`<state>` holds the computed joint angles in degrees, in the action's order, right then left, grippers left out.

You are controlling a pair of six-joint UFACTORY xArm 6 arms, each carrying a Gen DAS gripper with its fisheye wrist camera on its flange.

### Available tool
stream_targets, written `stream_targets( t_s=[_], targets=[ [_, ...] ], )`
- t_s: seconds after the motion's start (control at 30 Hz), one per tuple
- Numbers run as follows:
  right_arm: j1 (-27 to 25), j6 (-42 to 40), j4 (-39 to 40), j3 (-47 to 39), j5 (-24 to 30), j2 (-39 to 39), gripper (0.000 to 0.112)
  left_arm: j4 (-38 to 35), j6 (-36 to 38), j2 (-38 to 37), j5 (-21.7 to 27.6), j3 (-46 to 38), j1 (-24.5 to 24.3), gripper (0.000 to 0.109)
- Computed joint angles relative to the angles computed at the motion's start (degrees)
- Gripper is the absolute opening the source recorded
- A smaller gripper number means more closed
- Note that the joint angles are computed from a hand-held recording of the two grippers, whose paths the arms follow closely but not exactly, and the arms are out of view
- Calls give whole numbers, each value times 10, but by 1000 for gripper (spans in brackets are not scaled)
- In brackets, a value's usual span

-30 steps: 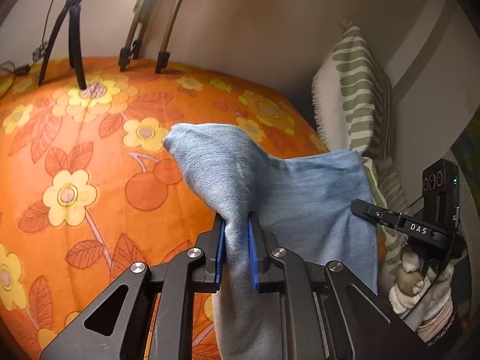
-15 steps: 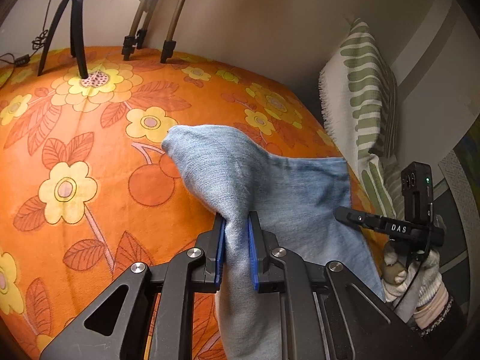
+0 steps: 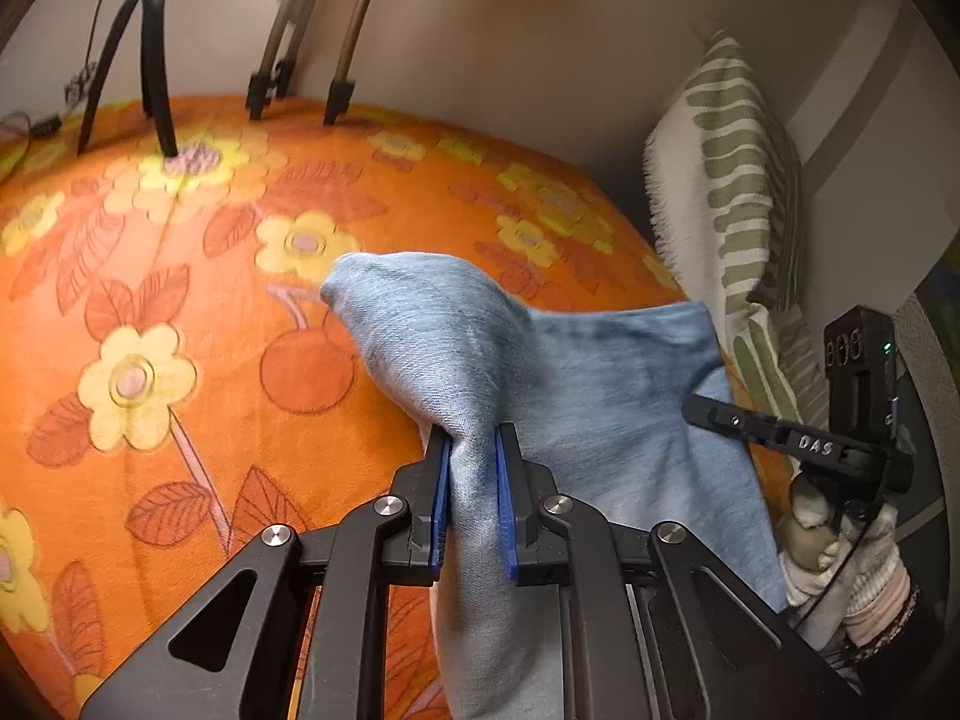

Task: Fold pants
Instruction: 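Fold the held edge over onto the jeans with both tools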

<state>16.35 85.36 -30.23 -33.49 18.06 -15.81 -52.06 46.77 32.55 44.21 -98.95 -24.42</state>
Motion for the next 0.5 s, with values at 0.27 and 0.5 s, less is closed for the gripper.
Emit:
stream_targets(
  t_s=[0.27, 0.5],
  targets=[
    [43, 67, -87, -60, 103, -19, 12, -13, 29, -23, -9, 3, -1, 11],
    [47, 78, -126, -87, 159, -21, 11, 15, 22, 3, -20, -62, -18, 11]
  ],
)
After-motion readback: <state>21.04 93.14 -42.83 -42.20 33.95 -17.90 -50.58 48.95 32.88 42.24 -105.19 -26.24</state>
